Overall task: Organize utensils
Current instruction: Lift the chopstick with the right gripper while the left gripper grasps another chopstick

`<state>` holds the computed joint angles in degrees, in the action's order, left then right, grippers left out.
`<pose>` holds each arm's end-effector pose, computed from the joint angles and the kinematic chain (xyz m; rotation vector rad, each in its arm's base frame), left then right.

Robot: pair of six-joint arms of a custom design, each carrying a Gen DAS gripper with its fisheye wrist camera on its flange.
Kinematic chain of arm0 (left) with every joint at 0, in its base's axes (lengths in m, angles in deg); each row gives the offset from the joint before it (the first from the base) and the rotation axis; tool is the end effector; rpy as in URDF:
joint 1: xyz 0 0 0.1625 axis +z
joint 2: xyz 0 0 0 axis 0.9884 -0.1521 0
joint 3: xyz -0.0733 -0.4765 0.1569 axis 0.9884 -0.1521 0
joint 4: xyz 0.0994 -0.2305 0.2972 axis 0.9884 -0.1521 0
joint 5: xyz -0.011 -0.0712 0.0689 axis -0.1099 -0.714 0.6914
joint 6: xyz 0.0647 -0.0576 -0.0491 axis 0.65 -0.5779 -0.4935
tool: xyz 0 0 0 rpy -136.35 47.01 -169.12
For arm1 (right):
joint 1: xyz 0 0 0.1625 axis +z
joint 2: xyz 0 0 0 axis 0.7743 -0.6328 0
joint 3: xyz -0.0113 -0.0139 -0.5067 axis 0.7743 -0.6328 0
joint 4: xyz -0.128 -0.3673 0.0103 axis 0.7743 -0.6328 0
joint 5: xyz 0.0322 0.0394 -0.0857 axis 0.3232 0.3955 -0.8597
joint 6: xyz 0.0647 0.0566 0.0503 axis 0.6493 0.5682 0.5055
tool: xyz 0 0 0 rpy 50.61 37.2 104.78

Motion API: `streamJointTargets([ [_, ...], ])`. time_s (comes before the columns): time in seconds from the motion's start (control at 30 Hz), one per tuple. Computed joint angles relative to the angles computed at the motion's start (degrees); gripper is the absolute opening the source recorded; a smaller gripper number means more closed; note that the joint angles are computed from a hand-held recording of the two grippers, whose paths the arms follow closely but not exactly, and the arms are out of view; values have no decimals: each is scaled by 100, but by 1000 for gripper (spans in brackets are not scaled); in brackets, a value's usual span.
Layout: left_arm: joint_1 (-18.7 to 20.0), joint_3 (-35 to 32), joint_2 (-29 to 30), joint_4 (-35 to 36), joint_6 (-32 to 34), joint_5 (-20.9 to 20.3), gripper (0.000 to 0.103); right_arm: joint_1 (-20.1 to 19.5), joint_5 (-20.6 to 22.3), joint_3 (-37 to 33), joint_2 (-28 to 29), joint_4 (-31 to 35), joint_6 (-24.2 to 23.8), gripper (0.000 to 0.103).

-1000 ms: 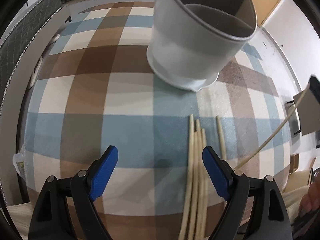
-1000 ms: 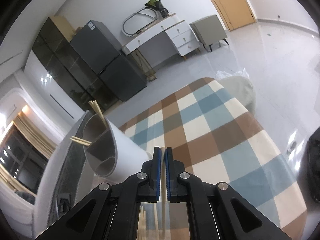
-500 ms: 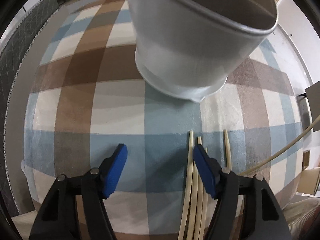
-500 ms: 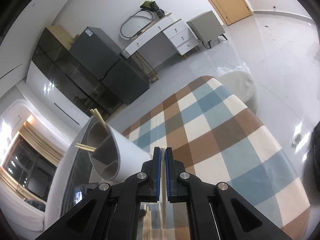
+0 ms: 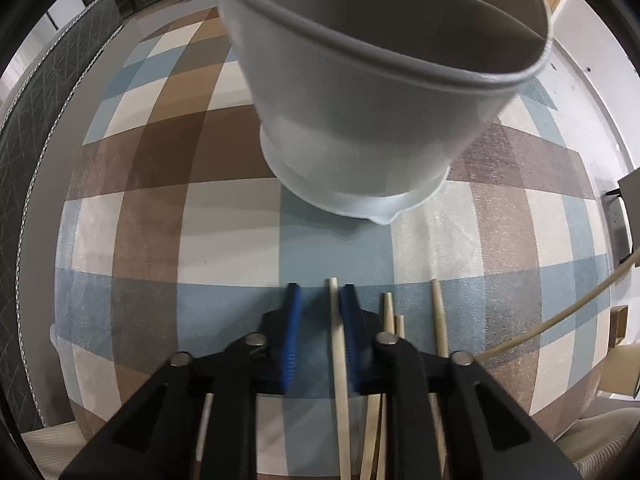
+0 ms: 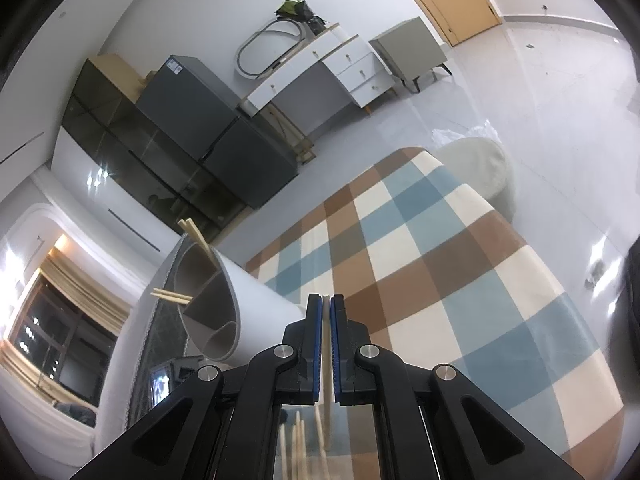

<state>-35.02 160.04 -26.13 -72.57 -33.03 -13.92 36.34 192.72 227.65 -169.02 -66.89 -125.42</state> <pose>-0.2106 -0.4909 0.0465 0.7693 2.3757 -0.0126 0.0810 -0.3304 0.2290 -0.4589 -2.3347 1.5878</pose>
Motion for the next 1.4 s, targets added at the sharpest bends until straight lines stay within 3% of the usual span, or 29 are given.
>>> streamJointTargets([
  [0.23,223,-26,-130,-214,-357,-358,0,42,40,31,-12,-80,-124,4],
  [0.53,74,615,-835,-1876,666,-615,0,607,507,105,153,-463,-591,4],
  [0.63,129,424,-932,-1412,557,-986,0,826,756,118,253,-578,-661,4],
  [0.77,185,132,-835,-234,-24,-987,3,945,876,143,306,-638,-651,4],
  [0.87,310,-69,-633,105,-258,-907,37,1002,970,155,350,-653,-703,4],
  [0.9,311,-39,-580,20,-236,-830,42,988,965,158,345,-646,-701,4],
  [1.07,213,-69,-348,251,-269,-668,44,788,777,181,250,-563,-520,4],
  [1.13,117,-20,-241,-11,-86,-476,45,703,667,176,216,-517,-453,4],
  [1.3,-137,-155,58,273,-53,24,45,562,415,164,144,-466,-371,4],
  [1.33,-172,-178,97,292,-36,21,44,533,374,141,153,-432,-359,4],
  [1.4,-195,-253,134,399,-118,-108,25,518,364,102,181,-382,-346,4],
])
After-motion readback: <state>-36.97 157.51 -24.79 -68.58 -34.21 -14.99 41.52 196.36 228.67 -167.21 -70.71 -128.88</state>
